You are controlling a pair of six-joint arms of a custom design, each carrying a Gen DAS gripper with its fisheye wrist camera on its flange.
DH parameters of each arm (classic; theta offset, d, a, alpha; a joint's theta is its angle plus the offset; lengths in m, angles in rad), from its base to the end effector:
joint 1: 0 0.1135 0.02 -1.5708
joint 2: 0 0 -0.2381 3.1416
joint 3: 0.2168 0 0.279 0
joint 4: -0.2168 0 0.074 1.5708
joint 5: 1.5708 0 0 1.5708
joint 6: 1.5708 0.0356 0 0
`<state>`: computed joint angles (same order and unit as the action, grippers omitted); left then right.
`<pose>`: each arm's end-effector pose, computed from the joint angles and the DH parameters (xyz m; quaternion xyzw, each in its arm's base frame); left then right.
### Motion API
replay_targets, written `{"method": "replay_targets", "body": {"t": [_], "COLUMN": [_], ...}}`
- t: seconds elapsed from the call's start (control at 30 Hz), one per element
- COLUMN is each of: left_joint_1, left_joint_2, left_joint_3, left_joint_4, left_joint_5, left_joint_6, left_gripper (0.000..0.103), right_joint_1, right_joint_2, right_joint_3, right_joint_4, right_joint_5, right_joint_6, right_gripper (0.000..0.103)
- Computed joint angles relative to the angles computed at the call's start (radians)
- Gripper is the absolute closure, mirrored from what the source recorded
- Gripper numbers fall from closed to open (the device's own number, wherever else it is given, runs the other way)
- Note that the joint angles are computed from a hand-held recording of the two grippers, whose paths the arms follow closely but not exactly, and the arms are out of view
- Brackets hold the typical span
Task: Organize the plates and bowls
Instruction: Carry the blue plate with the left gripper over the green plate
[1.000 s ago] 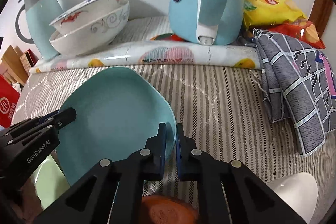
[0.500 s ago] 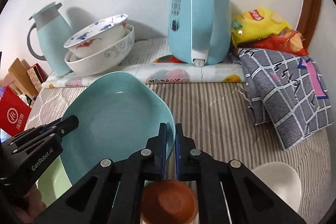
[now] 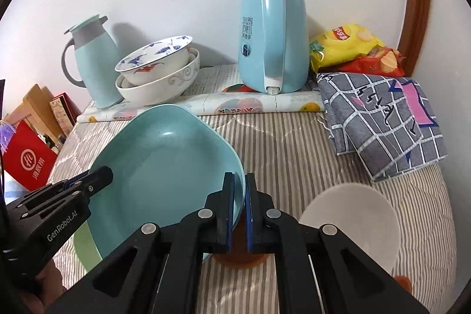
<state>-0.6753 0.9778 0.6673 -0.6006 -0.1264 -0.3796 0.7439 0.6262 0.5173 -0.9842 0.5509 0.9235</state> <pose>0.1837 -0.1413 0.1985 0.1189 0.9369 -0.1111 0.3094 0.1248 0.0895 0.1904 0.1479 0.9254 -0.0091 0.3487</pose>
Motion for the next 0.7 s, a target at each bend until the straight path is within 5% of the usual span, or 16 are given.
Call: {"method": "replay_targets", "body": {"t": [0.3, 0.7], "left_joint_1": [0.001, 0.057], "left_joint_2": [-0.176, -0.309], "left_joint_3": [-0.062, -0.084], "left_joint_4": [-0.100, -0.182], "left_joint_5": [-0.003, 0.027], "left_joint_6": [0.003, 0.037], "left_gripper": [0.093, 0.093], "right_joint_1": [0.228, 0.380], "right_joint_2": [0.035, 0.167], "right_joint_3": [0.048, 0.136], "right_joint_4": [-0.136, -0.198], "right_joint_5": [0.105, 0.168], "right_joint_6": [0.245, 0.412], "right_gripper": [0.097, 0.097]}}
